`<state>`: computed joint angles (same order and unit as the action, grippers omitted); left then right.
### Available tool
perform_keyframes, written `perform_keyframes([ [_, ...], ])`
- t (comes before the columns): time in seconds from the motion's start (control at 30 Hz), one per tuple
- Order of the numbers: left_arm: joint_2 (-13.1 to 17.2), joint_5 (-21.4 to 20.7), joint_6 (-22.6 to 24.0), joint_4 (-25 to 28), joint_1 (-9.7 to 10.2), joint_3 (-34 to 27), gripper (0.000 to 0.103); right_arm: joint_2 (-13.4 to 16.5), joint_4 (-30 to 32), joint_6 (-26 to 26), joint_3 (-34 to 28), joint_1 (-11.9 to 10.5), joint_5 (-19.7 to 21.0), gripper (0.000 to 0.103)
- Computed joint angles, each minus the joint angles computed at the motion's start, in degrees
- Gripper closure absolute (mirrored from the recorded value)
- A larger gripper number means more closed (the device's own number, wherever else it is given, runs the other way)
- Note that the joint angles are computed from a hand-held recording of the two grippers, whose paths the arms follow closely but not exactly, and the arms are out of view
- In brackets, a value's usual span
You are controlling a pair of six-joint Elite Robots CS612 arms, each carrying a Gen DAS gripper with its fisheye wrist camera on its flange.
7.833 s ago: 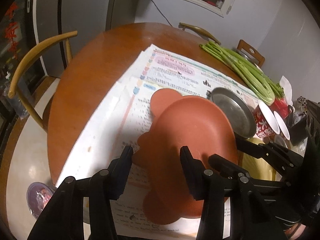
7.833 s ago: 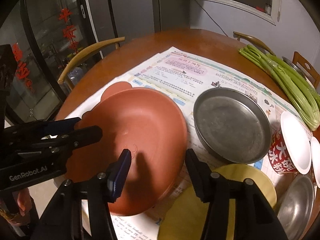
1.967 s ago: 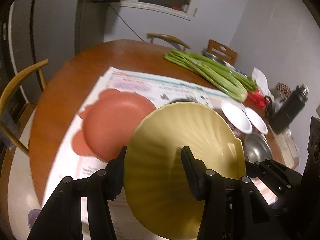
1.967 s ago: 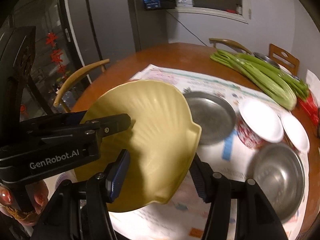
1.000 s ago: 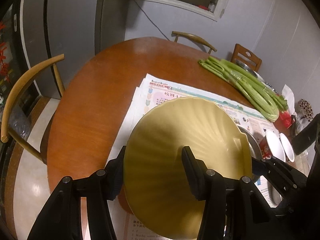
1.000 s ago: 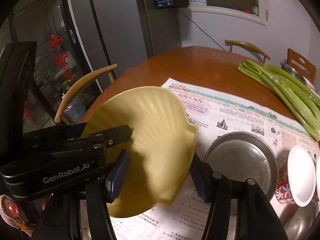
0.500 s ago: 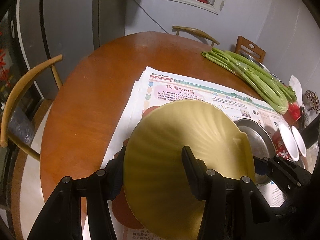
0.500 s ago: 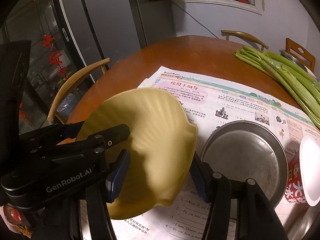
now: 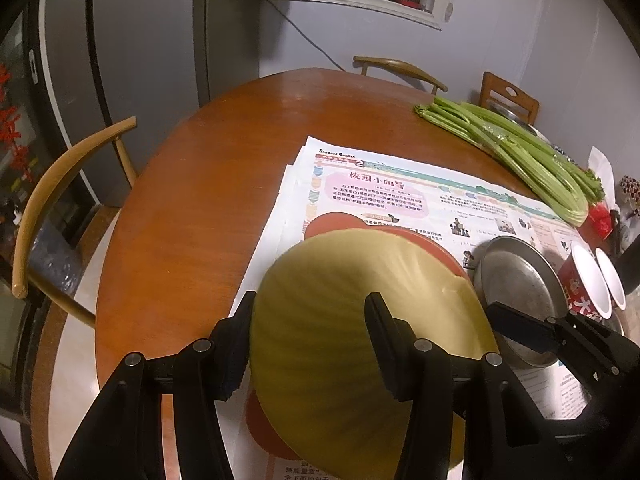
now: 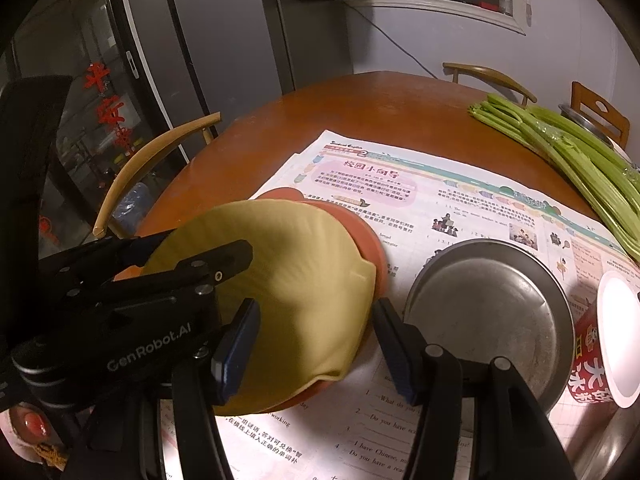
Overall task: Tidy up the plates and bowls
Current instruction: 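Lower the yellow plate onto the orange plate and open the left gripper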
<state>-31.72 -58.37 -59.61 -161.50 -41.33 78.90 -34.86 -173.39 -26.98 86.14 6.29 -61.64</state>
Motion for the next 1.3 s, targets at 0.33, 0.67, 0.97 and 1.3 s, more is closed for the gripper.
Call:
perform_keyframes([
  [0.33,-0.7,0.7,-1.3,0.6,-0.31,1.2,0.047,-0.4,0.2,-0.2,0.6,-0.3,0.3,0.044],
  [0.67,-2.1,0.6,-5.8,-2.8,-1.33,5.6,0.047,-1.6,-0.2,-1.4,3.0,-1.5,2.9,0.044],
  [0.97,-3.0,3.1,-6.2,-2.1,-2.51,6.2,0.046,-2.5,-3.3,-0.6,5.3,-2.5,3.2,0.044],
  [1.3,-3.9,4.6,-2.6,-4.1,-4.14,5.7,0.042,-3.9,-7.7,2.7,7.6,-4.7,4.6,0.044],
])
